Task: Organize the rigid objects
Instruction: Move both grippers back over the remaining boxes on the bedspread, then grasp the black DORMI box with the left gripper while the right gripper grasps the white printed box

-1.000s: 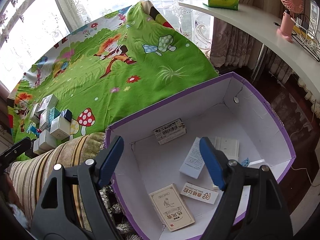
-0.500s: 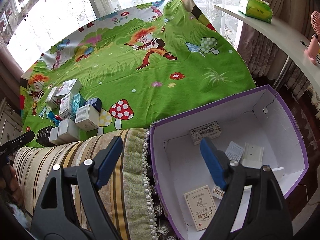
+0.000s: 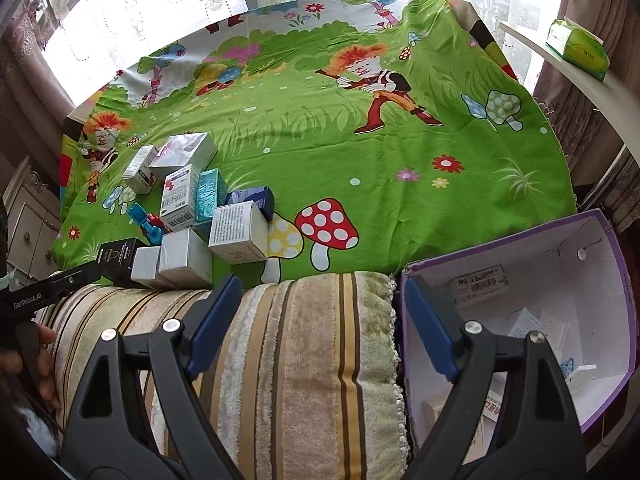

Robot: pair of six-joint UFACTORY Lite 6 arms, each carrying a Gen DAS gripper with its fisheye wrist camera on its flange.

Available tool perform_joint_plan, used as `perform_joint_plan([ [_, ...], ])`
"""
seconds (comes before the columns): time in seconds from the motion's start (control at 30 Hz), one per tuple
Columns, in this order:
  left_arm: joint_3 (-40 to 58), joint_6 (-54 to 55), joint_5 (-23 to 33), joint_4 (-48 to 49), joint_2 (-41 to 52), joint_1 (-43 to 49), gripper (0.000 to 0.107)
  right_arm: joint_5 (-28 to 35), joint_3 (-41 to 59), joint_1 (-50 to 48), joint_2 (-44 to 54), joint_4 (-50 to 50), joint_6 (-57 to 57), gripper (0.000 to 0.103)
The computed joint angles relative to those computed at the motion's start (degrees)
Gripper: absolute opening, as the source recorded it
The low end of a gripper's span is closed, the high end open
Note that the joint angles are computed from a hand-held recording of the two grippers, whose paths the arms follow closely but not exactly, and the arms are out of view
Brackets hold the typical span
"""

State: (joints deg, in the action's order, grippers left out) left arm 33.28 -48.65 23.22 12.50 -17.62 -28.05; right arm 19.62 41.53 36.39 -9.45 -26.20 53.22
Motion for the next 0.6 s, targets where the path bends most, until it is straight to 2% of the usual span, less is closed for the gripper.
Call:
perform_joint_plan([
  [0.13,2.57,-0.22,0.42,1.57,3.81,0.79,0.090,-0.66,4.19,1.67,5.60,0.02,-0.02,0.086],
  [0.6,7.21,2.52,0.24,0.65,12.61,1.69,0.090,1.75,16.77,4.75,20.50,-4.21,1.35,0.086],
])
